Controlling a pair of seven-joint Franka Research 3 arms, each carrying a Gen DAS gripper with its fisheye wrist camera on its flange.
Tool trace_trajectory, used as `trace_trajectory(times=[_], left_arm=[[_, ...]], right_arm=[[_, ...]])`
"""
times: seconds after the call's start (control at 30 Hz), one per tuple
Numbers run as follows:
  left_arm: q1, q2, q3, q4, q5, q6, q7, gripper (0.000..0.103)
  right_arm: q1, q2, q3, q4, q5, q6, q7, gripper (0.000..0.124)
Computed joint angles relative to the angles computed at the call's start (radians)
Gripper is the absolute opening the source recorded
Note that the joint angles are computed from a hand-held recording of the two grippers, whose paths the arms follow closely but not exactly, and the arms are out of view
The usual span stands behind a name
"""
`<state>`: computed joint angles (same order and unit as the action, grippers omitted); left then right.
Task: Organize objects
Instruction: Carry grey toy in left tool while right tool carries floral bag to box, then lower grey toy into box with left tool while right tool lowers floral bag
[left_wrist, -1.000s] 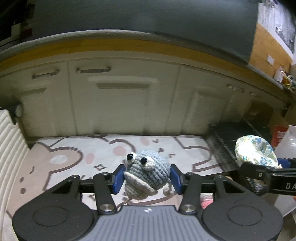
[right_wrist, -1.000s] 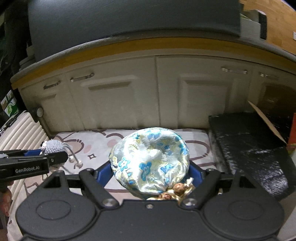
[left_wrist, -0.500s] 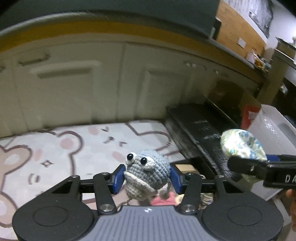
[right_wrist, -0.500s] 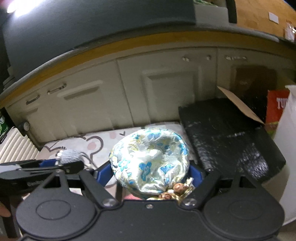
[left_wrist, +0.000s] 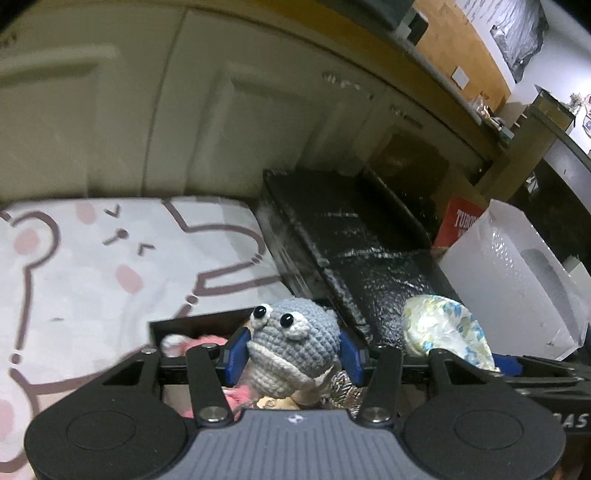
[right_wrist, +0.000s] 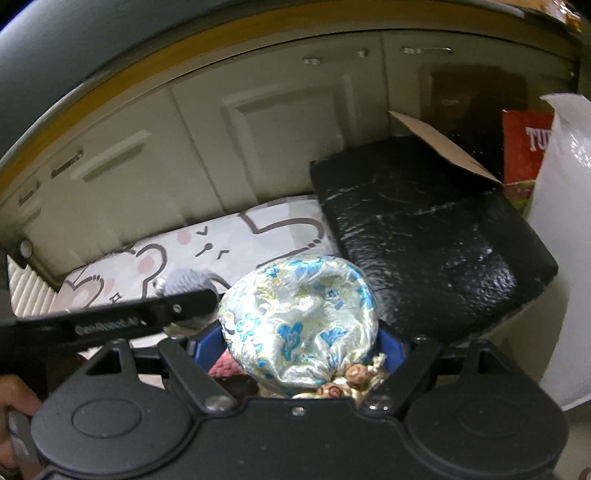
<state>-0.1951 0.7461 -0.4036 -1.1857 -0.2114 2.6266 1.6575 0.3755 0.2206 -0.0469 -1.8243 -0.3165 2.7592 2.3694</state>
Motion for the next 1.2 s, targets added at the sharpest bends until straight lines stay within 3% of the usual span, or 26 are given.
trace_trajectory(times=[0.2,0.33,0.47,0.5,0.57,0.6,0.67,0.77,0.93,1.07,1.2], left_arm=[[-0.043,0.116,0.013,0.148,0.009,-0.052,-0.041,0.053],[-0.061,0.159,0.031,0.210,0.021,-0.079,-0.087,0.061],[-0.071,0.175,0.050,0.252,0.043,-0.105,-0.107,0.060],[-0.073,0.175,0.055,0.259,0.050,-0.110,-0.111,0.056],[-0.076,0.190,0.053,0.298,0.059,-0.149,-0.098,0.036],[-0.078,0.201,0.051,0.322,0.060,-0.174,-0.091,0.020],[-0.094,0.235,0.059,0.391,0.071,-0.247,-0.074,0.008],[-0.137,0.294,0.097,0.498,0.106,-0.338,-0.068,0.007],[-0.141,0.305,0.092,0.485,0.090,-0.300,-0.059,0.009],[-0.138,0.321,0.093,0.526,0.073,-0.321,-0.097,0.009],[-0.114,0.286,0.085,0.480,0.051,-0.270,-0.121,0.009]], right_arm=[[-0.023,0.008,0.012,-0.005,0.062,0.000,-0.044,0.084],[-0.030,0.029,0.018,0.015,0.104,-0.022,-0.100,0.084],[-0.036,0.047,0.026,0.031,0.154,-0.045,-0.158,0.084],[-0.034,0.052,0.025,0.037,0.159,-0.053,-0.166,0.084],[-0.028,0.059,0.020,0.046,0.160,-0.066,-0.174,0.084],[-0.028,0.062,0.018,0.049,0.164,-0.069,-0.178,0.084],[-0.025,0.064,0.015,0.052,0.168,-0.074,-0.180,0.084],[-0.024,0.067,0.013,0.057,0.173,-0.085,-0.189,0.084],[-0.031,0.074,0.022,0.062,0.198,-0.095,-0.221,0.084],[-0.044,0.093,0.046,0.081,0.255,-0.115,-0.297,0.084],[-0.039,0.133,0.060,0.126,0.294,-0.153,-0.362,0.084]])
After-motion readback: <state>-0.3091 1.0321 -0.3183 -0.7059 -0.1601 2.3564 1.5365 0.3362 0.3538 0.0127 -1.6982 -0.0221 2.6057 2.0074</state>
